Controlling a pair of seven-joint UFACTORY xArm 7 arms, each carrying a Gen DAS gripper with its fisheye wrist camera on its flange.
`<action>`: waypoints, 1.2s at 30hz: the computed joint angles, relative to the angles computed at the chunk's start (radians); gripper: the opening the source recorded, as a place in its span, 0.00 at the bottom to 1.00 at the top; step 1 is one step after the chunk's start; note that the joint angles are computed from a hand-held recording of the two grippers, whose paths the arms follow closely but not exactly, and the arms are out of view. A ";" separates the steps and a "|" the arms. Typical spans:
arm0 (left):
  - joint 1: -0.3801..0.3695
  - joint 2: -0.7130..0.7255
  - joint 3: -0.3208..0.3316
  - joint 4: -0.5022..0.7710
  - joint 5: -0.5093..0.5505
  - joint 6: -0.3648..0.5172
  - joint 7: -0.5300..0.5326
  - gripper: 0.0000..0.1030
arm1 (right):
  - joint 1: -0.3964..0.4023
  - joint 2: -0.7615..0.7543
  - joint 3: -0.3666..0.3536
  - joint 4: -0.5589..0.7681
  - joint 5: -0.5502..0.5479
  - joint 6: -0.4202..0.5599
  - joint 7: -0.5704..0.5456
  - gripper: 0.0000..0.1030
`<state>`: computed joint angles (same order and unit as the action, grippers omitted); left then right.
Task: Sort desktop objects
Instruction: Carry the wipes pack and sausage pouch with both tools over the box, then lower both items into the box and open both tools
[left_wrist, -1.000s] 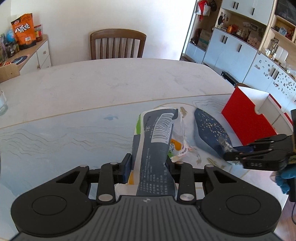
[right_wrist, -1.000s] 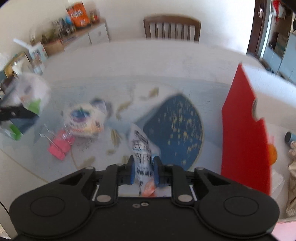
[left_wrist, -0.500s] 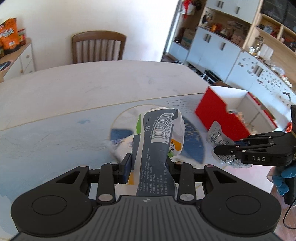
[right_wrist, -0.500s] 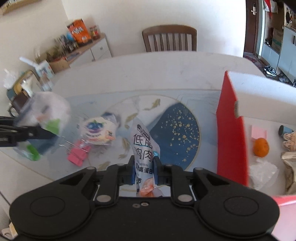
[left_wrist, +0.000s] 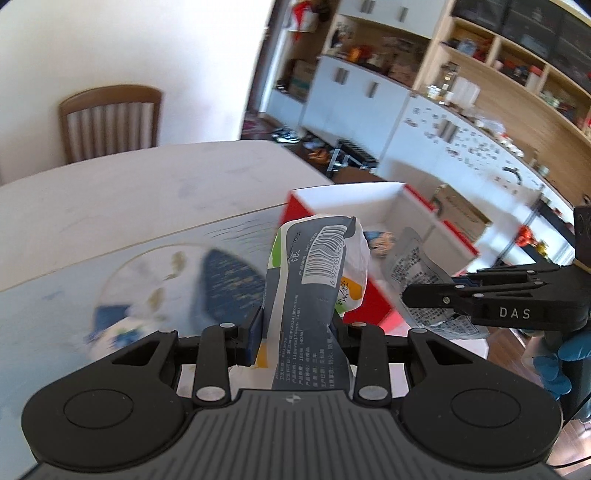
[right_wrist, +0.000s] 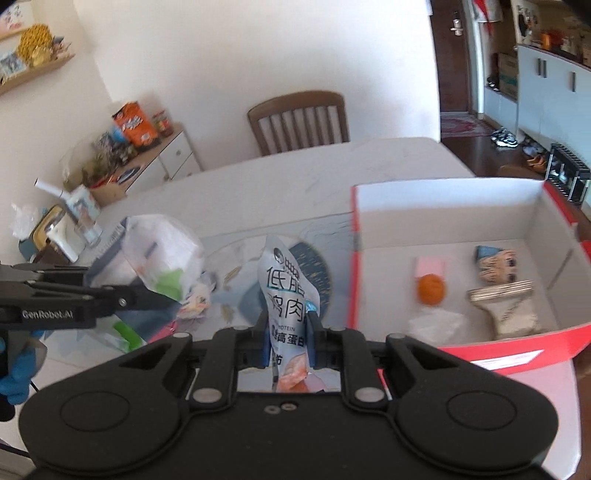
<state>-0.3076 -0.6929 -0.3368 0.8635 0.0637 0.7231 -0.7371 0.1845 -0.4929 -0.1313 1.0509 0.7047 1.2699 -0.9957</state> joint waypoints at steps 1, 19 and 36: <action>0.002 0.026 -0.008 0.018 0.004 -0.012 0.001 0.32 | -0.003 0.008 -0.006 0.011 0.002 -0.001 -0.002 0.17; -0.058 0.559 -0.085 0.449 0.295 -0.030 -0.129 0.32 | -0.151 0.274 -0.033 0.254 0.079 -0.052 -0.089 0.17; -0.261 0.919 0.099 0.817 0.406 0.180 -0.067 0.32 | -0.227 0.486 0.091 0.363 0.009 -0.218 -0.092 0.17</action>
<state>-0.5685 0.2256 -0.2376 1.6805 0.4694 0.9026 -0.8043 -0.0427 -0.0073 -0.0406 1.4138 0.7138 1.0518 -1.0880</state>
